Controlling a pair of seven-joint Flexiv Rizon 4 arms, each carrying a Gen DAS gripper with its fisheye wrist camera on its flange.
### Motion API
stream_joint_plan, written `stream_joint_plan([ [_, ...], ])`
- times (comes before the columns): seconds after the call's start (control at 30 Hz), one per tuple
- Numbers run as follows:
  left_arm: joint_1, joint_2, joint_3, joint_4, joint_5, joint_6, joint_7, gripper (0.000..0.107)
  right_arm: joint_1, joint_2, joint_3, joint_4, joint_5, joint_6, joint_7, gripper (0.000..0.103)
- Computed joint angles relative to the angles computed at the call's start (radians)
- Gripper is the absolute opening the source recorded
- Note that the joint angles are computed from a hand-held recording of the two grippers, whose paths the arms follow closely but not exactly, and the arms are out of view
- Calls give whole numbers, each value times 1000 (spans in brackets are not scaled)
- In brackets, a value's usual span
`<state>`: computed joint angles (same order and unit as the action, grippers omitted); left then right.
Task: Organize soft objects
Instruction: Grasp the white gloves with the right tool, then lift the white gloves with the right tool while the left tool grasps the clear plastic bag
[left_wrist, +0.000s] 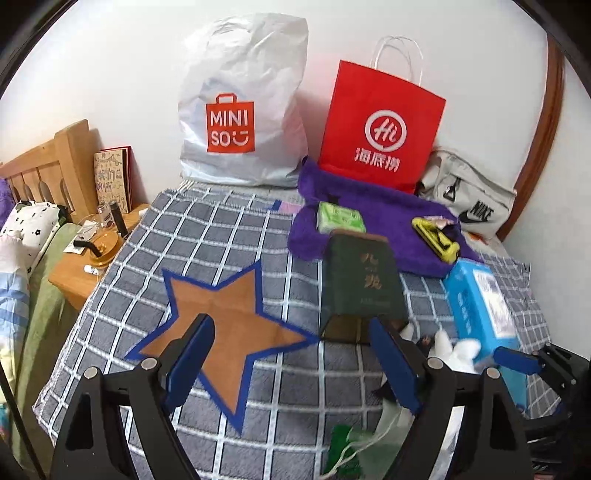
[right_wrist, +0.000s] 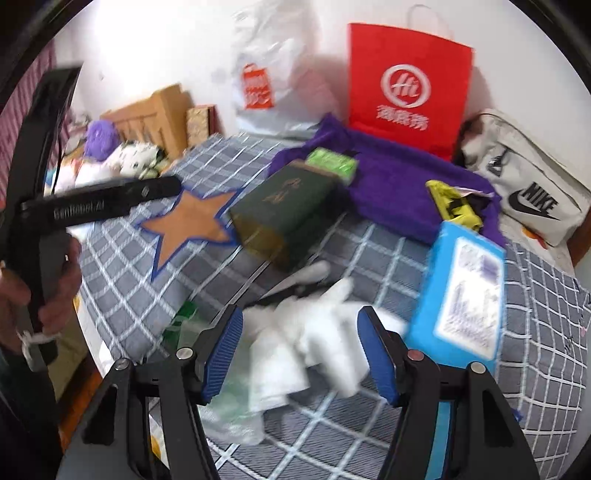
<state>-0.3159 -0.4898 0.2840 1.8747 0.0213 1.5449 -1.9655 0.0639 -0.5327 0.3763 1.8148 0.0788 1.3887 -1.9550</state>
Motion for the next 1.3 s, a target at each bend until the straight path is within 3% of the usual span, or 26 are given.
stream_joint_plan([
  [0.17,47,23,-60,73,-19,59,39,85,97,-16,-90,61,-88,71,63,57],
  [0.23,4,24,-11,81,-21,61,32,85,143,-25,-143,78,-134,101,104,57],
  [0.4,-178,9,200,57,24,41,-52,85,244,-42,-270,120,-250,169,191,57],
  [0.5,-277,-8,317,26,76,20,-109,85,331,-43,-386,160,-315,241,236,42],
  [0.53,-304,-13,348,14,94,8,-130,85,329,-43,-390,166,-335,250,246,32],
  [0.67,-337,-9,389,-11,159,-13,-188,85,250,-33,-311,170,-358,247,255,20],
  [0.73,-366,-10,421,-24,194,-29,-228,85,210,-27,-270,174,-363,251,257,18],
  [0.9,-468,-21,528,-61,299,-93,-342,85,27,-20,-64,168,-340,237,221,18],
  [1.03,-569,-49,630,-101,397,-162,-456,85,-20,-1,-13,190,-322,264,206,18],
  [1.17,-574,-37,623,-111,452,-163,-521,85,-83,23,42,220,-319,291,202,18],
  [1.3,-542,-12,564,-109,476,-171,-558,85,-156,54,92,250,-310,303,212,18],
])
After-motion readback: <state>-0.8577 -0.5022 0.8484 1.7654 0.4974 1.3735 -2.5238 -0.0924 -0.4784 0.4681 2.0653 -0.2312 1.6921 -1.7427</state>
